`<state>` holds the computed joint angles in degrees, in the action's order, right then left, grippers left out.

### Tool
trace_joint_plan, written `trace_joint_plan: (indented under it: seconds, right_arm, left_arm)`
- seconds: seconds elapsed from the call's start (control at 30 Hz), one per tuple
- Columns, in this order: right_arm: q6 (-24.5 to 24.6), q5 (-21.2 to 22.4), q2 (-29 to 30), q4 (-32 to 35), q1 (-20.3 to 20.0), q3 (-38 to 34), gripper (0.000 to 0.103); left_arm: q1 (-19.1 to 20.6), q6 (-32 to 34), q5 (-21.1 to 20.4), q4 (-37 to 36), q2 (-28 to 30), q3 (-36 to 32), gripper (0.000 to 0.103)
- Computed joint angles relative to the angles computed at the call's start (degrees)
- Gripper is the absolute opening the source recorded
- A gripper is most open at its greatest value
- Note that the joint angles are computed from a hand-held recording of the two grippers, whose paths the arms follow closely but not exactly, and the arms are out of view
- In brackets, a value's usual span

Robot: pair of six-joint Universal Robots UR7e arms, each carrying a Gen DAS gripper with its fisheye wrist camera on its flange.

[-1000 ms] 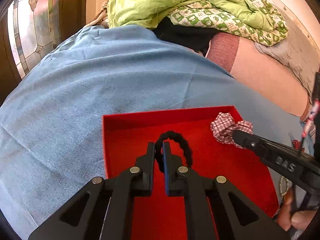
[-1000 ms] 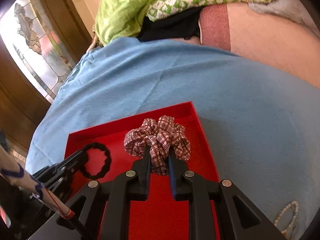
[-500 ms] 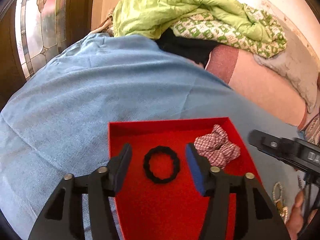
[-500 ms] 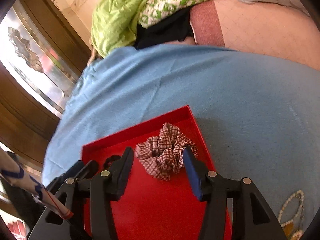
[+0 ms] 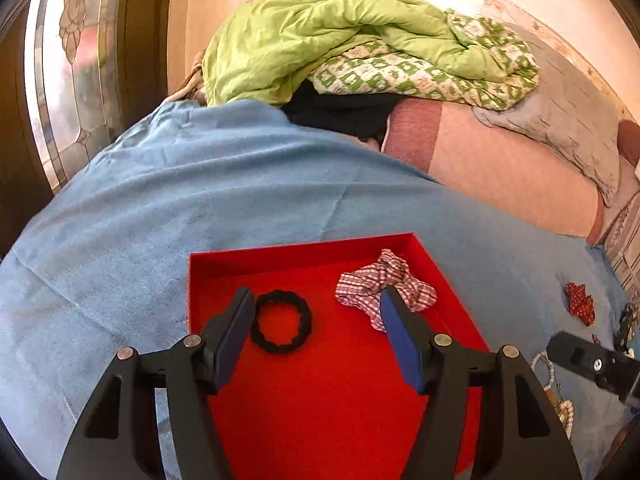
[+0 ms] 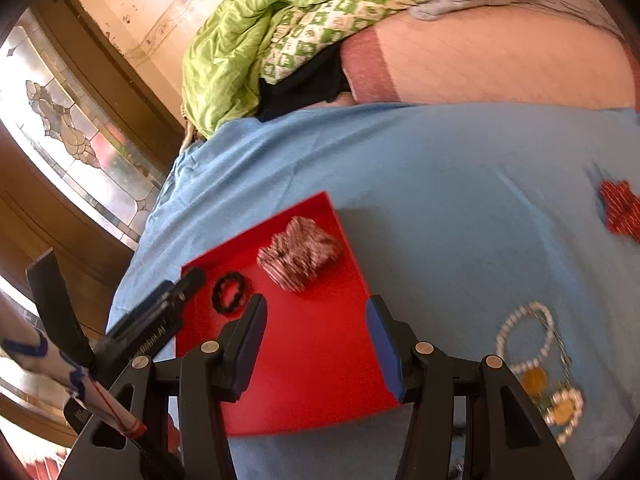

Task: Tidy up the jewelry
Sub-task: 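Move both tools away from the tray back toward the jewelry pile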

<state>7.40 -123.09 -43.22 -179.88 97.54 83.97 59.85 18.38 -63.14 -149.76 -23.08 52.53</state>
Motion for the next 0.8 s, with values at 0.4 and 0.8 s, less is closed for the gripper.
trace_joint_plan:
  seconds: [0.4,0.8]
  right_arm:
    - [2.23,-3.46,-6.23,-9.94,0.85,14.26,0.056]
    - [5.70,-5.75,-14.42,-21.54,-1.66,30.86,0.056]
  left_arm:
    - [-2.05,1.53,-2.80,-8.35,-7.76,15.48,0.068]
    - [-4.19,5.89,-6.91,-7.60,-16.01,31.77,0.070]
